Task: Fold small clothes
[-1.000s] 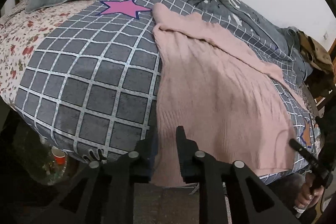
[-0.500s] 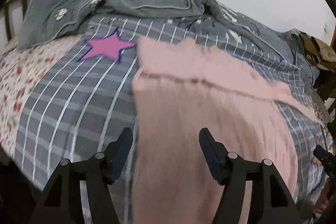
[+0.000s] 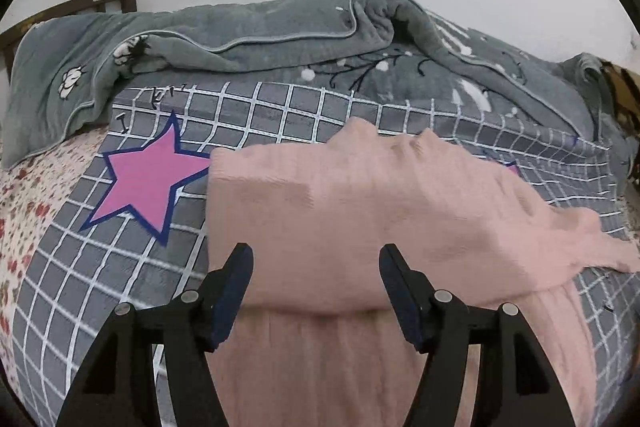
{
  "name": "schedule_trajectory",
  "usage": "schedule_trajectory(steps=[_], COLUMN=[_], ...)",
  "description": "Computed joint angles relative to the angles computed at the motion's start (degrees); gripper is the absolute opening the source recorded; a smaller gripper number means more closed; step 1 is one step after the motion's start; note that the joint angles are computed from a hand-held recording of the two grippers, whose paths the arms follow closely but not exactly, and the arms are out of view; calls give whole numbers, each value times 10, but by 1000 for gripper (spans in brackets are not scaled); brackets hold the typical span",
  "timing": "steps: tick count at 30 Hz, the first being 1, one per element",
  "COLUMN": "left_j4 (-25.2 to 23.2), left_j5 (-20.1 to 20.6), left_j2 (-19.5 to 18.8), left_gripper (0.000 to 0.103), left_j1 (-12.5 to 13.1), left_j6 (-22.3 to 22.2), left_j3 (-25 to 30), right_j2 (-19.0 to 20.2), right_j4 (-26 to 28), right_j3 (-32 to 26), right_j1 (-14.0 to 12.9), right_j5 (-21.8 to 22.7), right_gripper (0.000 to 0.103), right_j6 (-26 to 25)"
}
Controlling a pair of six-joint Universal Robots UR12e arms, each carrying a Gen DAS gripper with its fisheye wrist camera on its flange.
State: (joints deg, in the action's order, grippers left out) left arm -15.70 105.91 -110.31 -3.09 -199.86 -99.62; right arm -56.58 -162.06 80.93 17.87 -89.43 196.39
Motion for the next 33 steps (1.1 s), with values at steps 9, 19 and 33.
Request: schedule_trajectory(steps=[9,19,33], left_j4=[-26,-16,18], left_j5=[-3,3,-18], left_j2=[-25,-33,-21], left_gripper=[64,65,65], left_j1=[3,0,11], left_j6=[-6,2,-36], left_j3=[14,20,2], right_j2=[34,51,64], right_j4=[52,54,56], right_j3=[-38,-58,-107], right_j1=[-35,-59,-38], right_j5=[27,72,-40], right_gripper=[50,50,6], right_j6=[53,110,76])
